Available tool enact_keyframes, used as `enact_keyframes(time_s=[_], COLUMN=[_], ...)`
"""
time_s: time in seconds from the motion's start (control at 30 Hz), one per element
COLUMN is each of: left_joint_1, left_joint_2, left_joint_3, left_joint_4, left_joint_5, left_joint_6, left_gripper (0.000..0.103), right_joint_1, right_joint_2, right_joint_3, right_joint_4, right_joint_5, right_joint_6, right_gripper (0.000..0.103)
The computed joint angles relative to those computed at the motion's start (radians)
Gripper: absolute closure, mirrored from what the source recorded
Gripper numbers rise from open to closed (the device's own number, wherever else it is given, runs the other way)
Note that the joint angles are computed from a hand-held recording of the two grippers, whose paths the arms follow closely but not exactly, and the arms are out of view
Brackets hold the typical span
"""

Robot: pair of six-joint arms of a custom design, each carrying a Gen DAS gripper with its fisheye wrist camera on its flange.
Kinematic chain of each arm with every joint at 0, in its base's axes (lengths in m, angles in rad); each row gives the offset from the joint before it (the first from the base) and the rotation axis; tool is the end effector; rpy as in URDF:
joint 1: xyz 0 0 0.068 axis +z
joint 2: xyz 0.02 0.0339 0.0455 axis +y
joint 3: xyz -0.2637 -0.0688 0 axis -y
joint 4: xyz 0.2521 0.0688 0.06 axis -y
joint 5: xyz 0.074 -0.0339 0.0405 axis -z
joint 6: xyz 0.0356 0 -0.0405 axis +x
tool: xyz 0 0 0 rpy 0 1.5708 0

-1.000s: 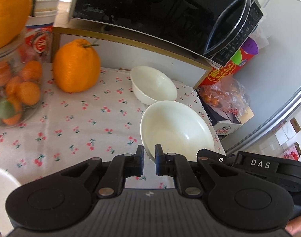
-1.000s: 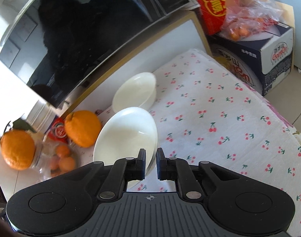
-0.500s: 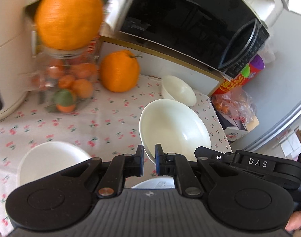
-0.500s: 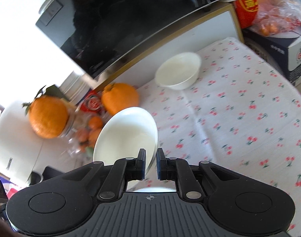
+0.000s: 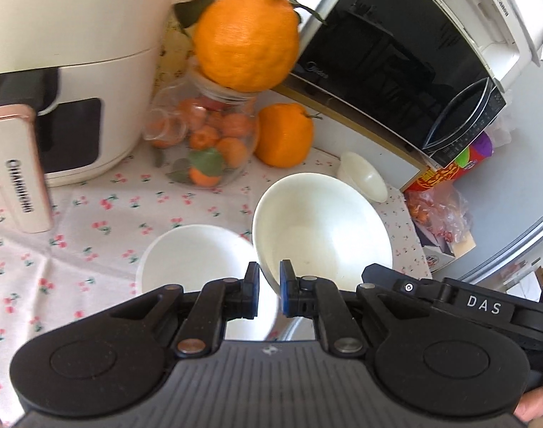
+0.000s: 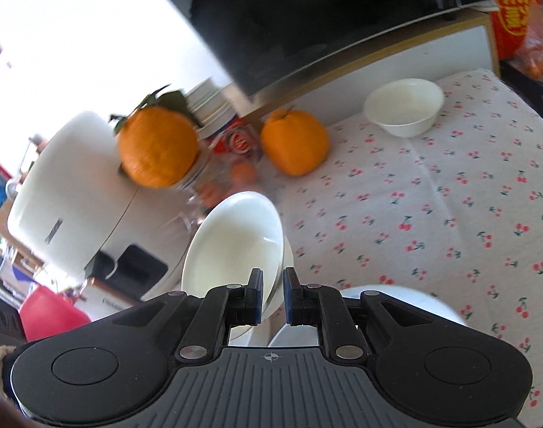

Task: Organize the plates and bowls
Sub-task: 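Carry the second bowl with both grippers, nest it into the first bowl, open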

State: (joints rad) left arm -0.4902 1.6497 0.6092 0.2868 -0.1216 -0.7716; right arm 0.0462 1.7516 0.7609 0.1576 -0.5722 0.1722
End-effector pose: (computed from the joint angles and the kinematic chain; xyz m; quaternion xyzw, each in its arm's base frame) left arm 0.2665 -0.1373 0.1144 -0.1524 0.9036 -0.1889 0.3531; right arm 0.3244 0.0343 0.1180 -0.0452 0.8995 0.2994 0.3151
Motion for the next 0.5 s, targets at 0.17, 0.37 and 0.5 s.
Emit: enact_keyframes(time_s=[0.17,0.37,0.5], left_joint_1=[0.032,0.062,0.074], left_joint_2=[-0.072,-0.12,-0.133], left_joint_3=[-0.061,-0.097,-0.109], left_joint_4=[-0.039,-0.085,-0.11], left_joint_5=[0.003,0.01,0.017], left_joint_6=[0.024,0.038,0.052], left_gripper=[0.093,0.093,0.093], right_joint_1=[0.061,0.126,0.154], right_joint_2=[-0.012,-0.01,-0.005], right_joint_3=[-0.019,-0.016,-0.009], right_joint_4=[-0.003,-0.03,-0.062], right_joint_5=[0.017,0.05,0.072], right_joint_6=[-0.006,-0.012,-0.022], right_gripper=[0.09,0.09,0.09])
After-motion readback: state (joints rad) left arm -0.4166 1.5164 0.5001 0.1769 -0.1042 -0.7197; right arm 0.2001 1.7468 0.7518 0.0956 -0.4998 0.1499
